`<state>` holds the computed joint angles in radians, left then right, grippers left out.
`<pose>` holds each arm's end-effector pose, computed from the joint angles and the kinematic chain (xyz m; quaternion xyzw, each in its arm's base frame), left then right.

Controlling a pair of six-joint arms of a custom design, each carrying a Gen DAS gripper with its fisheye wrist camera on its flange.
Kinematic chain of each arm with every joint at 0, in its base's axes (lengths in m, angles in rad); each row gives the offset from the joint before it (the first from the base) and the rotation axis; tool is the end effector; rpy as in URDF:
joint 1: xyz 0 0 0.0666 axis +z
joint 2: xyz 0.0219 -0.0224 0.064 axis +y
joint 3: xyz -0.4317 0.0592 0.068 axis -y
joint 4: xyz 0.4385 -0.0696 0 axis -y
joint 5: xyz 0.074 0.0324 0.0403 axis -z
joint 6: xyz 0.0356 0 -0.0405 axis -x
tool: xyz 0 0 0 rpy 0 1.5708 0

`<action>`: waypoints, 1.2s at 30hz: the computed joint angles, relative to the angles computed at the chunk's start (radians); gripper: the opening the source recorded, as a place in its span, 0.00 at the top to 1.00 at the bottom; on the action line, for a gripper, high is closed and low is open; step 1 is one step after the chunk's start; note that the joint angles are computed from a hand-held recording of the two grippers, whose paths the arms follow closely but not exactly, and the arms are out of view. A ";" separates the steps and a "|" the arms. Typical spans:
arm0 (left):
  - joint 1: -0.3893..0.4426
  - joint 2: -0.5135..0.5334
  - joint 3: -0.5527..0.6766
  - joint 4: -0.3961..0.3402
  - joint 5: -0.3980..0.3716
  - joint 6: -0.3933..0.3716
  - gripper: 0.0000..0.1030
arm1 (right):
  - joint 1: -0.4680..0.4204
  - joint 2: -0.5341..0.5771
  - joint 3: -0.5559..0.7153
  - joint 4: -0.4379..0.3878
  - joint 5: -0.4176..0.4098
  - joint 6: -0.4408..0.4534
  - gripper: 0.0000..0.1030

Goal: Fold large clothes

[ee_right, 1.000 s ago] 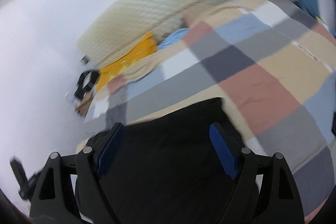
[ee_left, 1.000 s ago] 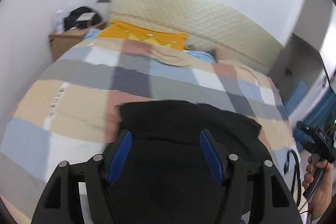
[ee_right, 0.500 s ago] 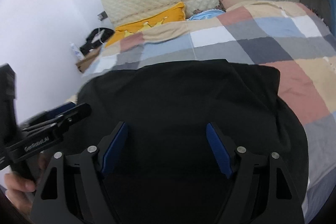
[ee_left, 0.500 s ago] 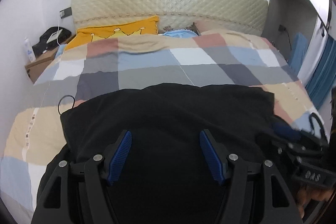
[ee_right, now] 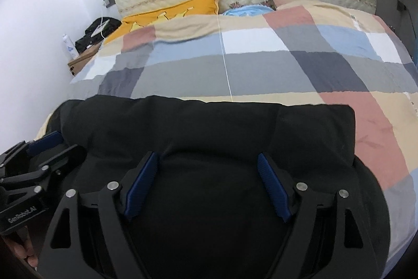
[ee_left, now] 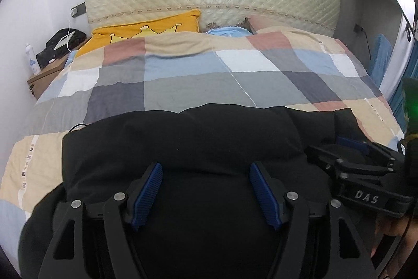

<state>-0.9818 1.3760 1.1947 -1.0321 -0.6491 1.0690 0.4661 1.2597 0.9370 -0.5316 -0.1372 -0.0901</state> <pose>0.2798 -0.3807 0.3923 -0.0973 0.9293 0.0188 0.3557 0.3928 0.2026 0.3408 -0.1982 0.9134 0.1578 0.3187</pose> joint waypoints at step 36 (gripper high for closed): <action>-0.097 -0.242 -0.230 -0.030 -0.052 0.213 0.22 | -0.117 -0.155 -0.175 0.090 -0.120 0.153 0.13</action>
<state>-1.0789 1.1343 0.9650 -1.0621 -0.7015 1.2821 0.3496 1.1048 0.7624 -0.4419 -0.2573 0.0630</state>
